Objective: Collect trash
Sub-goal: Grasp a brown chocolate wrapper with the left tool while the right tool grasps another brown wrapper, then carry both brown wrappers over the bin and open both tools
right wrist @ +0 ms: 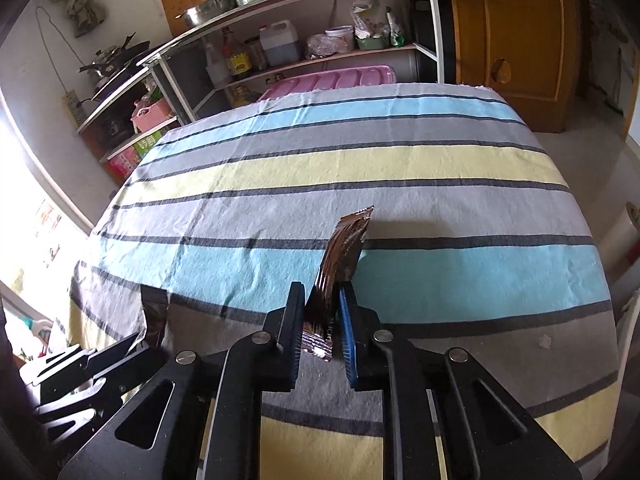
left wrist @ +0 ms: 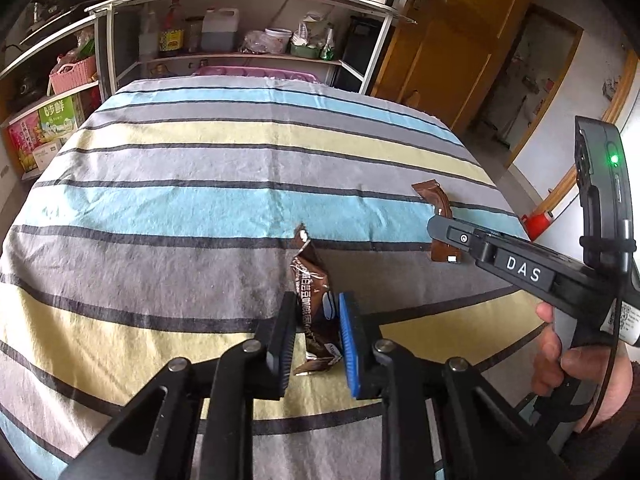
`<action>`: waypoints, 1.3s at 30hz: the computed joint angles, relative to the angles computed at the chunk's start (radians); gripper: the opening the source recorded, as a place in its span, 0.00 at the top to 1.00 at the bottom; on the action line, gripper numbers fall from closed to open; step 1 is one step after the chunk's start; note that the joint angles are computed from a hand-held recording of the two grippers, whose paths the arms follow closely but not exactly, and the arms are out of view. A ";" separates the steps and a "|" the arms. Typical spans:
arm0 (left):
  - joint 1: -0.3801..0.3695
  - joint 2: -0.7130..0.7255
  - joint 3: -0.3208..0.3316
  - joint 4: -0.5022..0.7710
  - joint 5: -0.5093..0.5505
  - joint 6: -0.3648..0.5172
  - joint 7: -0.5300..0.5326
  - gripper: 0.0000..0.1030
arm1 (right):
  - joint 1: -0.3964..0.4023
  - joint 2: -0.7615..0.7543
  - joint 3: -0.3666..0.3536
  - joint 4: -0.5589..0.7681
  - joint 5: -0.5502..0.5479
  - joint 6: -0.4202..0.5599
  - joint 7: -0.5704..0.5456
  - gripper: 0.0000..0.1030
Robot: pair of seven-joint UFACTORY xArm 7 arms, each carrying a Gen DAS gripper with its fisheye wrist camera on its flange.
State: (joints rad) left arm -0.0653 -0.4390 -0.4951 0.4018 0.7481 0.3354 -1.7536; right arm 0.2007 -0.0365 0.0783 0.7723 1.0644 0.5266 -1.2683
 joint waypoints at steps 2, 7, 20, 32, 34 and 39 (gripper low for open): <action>-0.002 0.001 -0.006 0.009 0.004 0.010 0.001 0.82 | -0.002 -0.011 -0.003 -0.009 0.010 0.004 -0.014 0.84; -0.017 0.011 -0.006 0.028 0.014 0.032 0.003 0.85 | -0.009 -0.052 -0.025 -0.035 0.037 0.032 -0.054 0.85; -0.095 0.075 0.045 0.070 0.029 0.108 0.018 0.84 | -0.023 -0.123 -0.072 -0.067 0.071 0.091 -0.091 0.85; -0.153 0.098 0.062 0.144 0.085 0.165 0.010 0.85 | -0.052 -0.195 -0.123 -0.100 0.093 0.144 -0.140 0.85; -0.162 0.109 0.062 0.168 0.100 0.178 0.015 0.85 | -0.064 -0.206 -0.138 -0.102 0.088 0.162 -0.140 0.85; -0.192 0.154 0.065 0.244 0.154 0.199 0.020 0.85 | -0.102 -0.233 -0.177 -0.100 0.080 0.200 -0.143 0.85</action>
State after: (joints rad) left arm -0.2573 -0.2853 -0.4305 0.6460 0.9025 0.5341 -1.7336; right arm 0.0987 -0.2698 -0.0988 0.6720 1.1443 0.7264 -1.4115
